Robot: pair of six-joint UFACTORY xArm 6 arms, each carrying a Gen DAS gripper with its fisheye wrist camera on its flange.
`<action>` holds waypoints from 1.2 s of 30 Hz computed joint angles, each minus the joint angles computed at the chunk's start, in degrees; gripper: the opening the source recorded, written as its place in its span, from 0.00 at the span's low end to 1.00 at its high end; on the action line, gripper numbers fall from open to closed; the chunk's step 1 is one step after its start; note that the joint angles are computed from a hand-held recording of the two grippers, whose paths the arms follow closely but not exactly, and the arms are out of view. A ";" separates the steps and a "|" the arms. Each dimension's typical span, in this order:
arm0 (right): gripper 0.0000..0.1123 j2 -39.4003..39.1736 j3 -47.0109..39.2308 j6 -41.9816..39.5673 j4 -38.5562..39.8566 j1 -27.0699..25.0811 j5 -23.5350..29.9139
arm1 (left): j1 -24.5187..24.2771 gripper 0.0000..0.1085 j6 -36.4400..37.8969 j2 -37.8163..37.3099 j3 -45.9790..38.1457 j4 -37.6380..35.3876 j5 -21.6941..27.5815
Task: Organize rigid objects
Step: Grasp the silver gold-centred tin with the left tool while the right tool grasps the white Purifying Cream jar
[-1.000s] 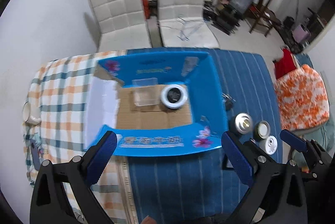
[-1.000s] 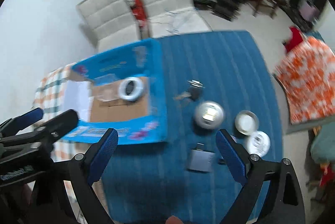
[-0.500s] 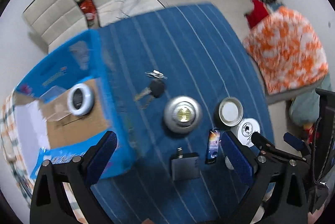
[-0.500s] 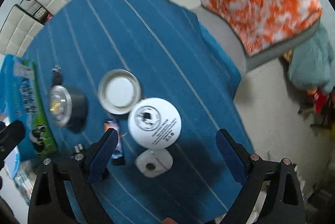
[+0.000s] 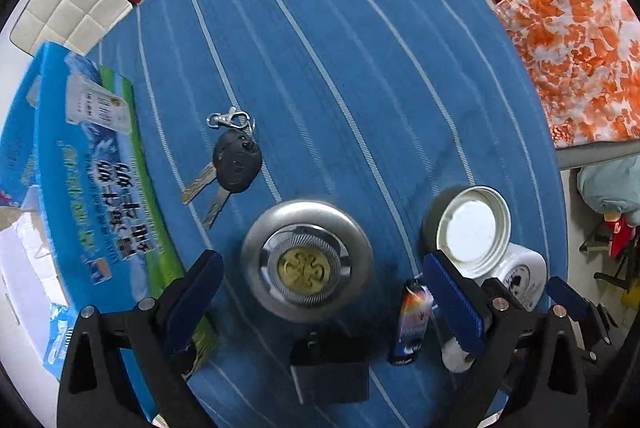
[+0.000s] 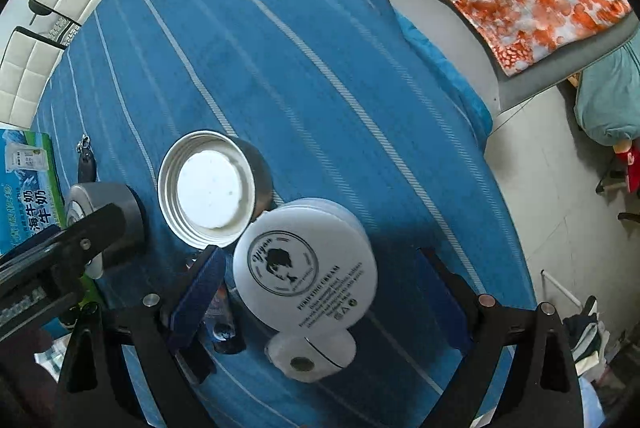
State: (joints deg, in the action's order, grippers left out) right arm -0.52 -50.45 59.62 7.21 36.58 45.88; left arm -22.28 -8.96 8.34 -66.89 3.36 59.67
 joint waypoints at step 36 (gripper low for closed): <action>0.62 6.76 -7.34 3.34 -5.12 2.95 6.56 | 0.04 0.64 1.42 3.81 5.67 -2.46 -8.18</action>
